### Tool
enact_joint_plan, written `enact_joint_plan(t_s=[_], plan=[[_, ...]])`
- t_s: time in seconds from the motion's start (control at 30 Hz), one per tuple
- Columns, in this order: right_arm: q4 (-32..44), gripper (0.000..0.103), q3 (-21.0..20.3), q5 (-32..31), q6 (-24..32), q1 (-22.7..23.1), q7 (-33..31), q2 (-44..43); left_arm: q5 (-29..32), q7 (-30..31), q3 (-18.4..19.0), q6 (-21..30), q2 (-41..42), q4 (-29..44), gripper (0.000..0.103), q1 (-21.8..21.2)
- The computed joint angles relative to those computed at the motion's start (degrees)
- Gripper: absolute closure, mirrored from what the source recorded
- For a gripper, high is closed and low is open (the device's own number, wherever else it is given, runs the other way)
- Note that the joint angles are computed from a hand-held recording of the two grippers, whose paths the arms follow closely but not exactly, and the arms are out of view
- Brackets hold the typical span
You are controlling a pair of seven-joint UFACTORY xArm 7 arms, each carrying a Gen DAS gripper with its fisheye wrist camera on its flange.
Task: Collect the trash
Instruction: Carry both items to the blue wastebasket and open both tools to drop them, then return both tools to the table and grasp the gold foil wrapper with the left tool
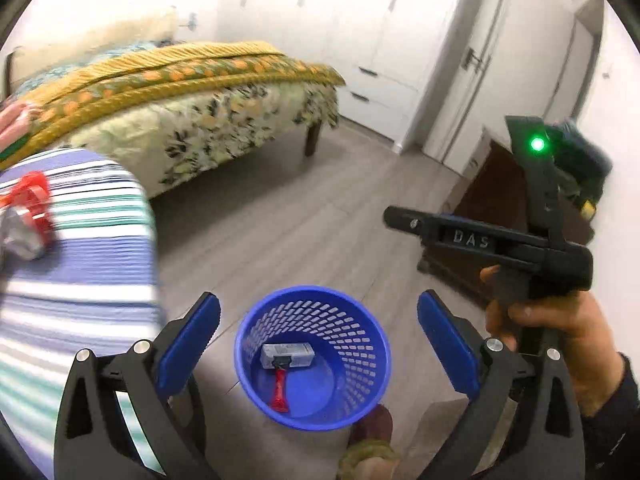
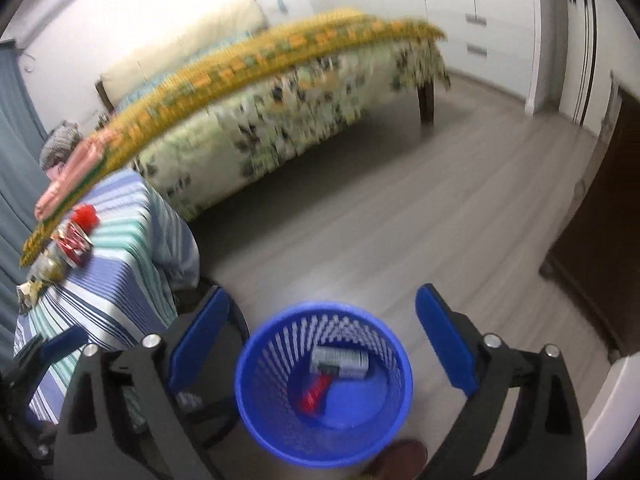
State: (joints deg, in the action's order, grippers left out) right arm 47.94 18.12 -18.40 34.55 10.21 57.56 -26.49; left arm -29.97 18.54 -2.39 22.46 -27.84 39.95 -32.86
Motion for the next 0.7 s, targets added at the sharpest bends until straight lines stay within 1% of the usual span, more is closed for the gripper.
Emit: enact_joint_plan(t_s=[0.07,0.1,0.13,0.17,0.2,0.23,0.27,0.3,0.33,0.4,0.47,0.5,0.53,0.57,0.63,0.67,0.7], plan=[[1.7,0.005,2.9,-3.4,-0.3,-1.6,2.7,0.0,-1.2,2.4,2.3,1.9,-4.1,-1.8,0.005,-1.1],[2.4,0.005,3.7,-4.6,0.0,-2.0,3.4,0.1,-1.1,3.2,2.8,2.7,-5.9,-2.7,0.005,-0.8],[3.6,0.005,5.0,-6.3,0.5,-2.6,4.6,0.7,1.1,2.0,1.9,3.5,-8.4,-4.2,0.005,1.7],[6.3,0.005,7.3,-8.6,2.6,-3.3,6.0,2.5,2.9,1.0,1.3,4.3,-10.0,-5.0,0.005,3.6],[7.7,0.005,8.1,-10.2,3.5,-3.0,6.7,3.7,4.2,0.8,1.5,4.8,-10.9,-5.6,0.005,4.7],[8.8,0.005,8.9,-12.0,3.4,-2.6,7.7,4.9,6.3,0.3,1.5,5.7,-13.4,-7.2,0.005,7.0],[10.4,0.005,10.3,-14.3,2.5,-2.1,8.8,7.0,7.4,0.1,2.0,6.3,-14.9,-8.2,0.005,8.0],[11.4,0.005,10.7,-15.1,2.7,-1.1,9.1,8.4,8.5,0.0,2.8,6.9,-16.4,-9.1,0.005,9.3],[13.6,0.005,11.8,-16.0,3.0,0.1,9.3,11.4,10.3,-0.2,3.7,8.1,-17.9,-10.1,0.005,11.8],[16.9,0.005,13.1,-17.6,2.3,2.5,9.7,16.3,12.5,-0.1,5.5,10.1,-20.6,-11.6,0.005,15.0],[22.0,0.005,14.9,-20.4,3.8,5.3,10.1,22.6,15.4,0.6,7.8,11.8,-22.2,-12.6,0.005,19.9],[25.5,0.005,15.9,-22.4,5.1,7.2,9.9,26.5,16.5,1.3,9.0,12.8,-22.8,-12.9,0.005,21.8],[29.2,0.005,16.6,-24.2,6.6,9.3,9.4,30.5,18.0,2.1,10.7,13.5,-22.6,-12.9,0.005,24.7],[32.8,0.005,16.9,-25.6,8.2,11.6,8.6,34.0,18.6,2.9,11.8,13.7,-21.9,-12.4,0.005,26.2],[39.7,0.005,16.7,-27.5,11.1,15.8,6.7,40.1,20.3,4.8,14.1,14.7,-20.3,-11.3,0.005,30.1],[45.3,0.005,16.7,-28.2,13.5,18.8,4.7,44.7,21.1,5.6,14.8,14.8,-19.2,-10.6,0.005,32.0],[48.5,0.005,16.3,-28.2,14.8,20.9,3.5,47.2,21.6,6.4,15.4,15.0,-17.9,-9.7,0.005,33.6]])
